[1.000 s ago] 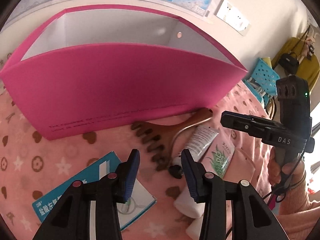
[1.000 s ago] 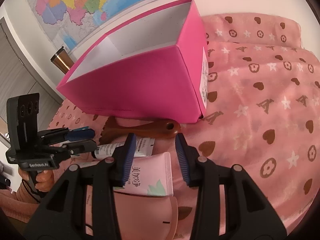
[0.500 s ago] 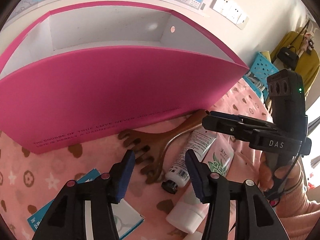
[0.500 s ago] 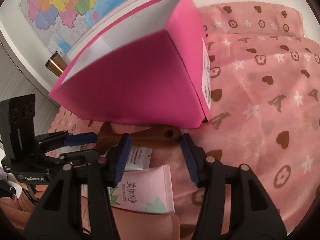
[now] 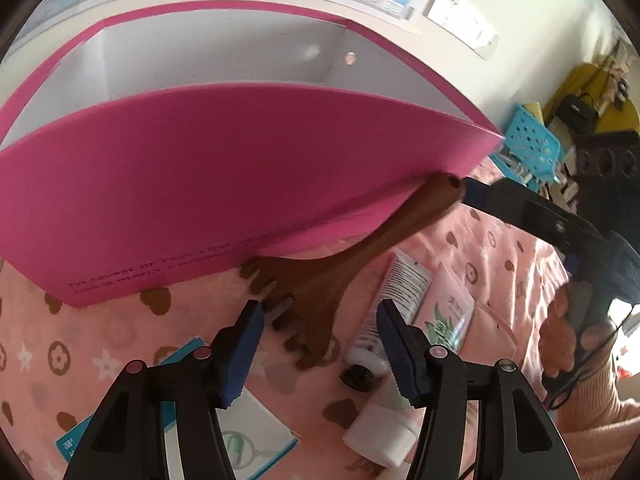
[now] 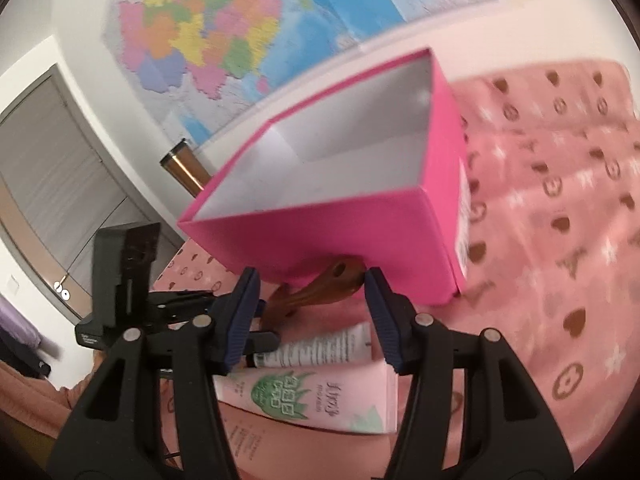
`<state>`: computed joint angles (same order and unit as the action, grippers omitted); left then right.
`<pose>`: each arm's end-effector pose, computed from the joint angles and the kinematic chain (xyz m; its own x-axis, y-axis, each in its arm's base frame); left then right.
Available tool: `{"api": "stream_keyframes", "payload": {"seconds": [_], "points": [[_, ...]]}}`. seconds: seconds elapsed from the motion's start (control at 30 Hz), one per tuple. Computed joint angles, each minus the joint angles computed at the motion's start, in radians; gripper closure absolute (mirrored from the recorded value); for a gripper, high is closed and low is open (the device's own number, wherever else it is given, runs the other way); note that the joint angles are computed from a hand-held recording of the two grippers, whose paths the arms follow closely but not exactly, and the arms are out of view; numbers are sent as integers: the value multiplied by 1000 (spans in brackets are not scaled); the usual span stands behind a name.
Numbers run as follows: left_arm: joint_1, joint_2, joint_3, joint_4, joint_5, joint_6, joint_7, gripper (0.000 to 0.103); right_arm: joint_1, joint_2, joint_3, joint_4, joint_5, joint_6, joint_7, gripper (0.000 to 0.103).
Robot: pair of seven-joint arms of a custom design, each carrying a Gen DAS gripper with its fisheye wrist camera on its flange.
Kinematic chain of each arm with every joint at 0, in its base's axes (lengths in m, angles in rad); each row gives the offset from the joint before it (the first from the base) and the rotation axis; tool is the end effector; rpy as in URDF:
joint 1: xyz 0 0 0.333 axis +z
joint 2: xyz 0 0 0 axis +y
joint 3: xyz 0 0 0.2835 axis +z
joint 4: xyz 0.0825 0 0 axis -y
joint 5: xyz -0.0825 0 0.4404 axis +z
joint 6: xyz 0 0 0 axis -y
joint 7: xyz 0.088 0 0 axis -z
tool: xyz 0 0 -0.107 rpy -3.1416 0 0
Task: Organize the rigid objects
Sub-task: 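Close the right gripper on the comb handle and lift it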
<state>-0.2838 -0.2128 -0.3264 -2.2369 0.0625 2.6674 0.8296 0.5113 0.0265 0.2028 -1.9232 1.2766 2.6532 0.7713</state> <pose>0.4787 -0.3433 0.4691 -0.0207 -0.9526 0.3036 -0.8451 -0.1456 -0.5143 0.5156 0.4109 0.4854 0.6285 -0.5206 -0.5779 -0.7231 -0.1174 -0.6807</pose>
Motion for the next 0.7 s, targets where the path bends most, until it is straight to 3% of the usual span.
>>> {"api": "stream_keyframes", "payload": {"seconds": [0.13, 0.2, 0.47, 0.53, 0.6, 0.7], "points": [[17, 9, -15, 10, 55, -13, -57, 52, 2, 27, 4, 28, -17, -21, 6, 47], [20, 8, -17, 10, 81, -22, -78, 60, 0, 43, 11, 43, -42, -39, 17, 49], [18, 20, -23, 21, 147, -31, -135, 60, -2, 88, 35, 87, -217, -8, 178, 53], [14, 19, -20, 17, 147, -26, -141, 61, -6, 93, 39, 92, -232, -9, 213, 58], [10, 10, -17, 7, 144, -20, -143, 62, -13, 99, 42, 99, -237, -20, 242, 79], [4, 8, -13, 1, 123, -6, -132, 62, -26, 96, 50, 99, -185, -33, 227, 81]]}}
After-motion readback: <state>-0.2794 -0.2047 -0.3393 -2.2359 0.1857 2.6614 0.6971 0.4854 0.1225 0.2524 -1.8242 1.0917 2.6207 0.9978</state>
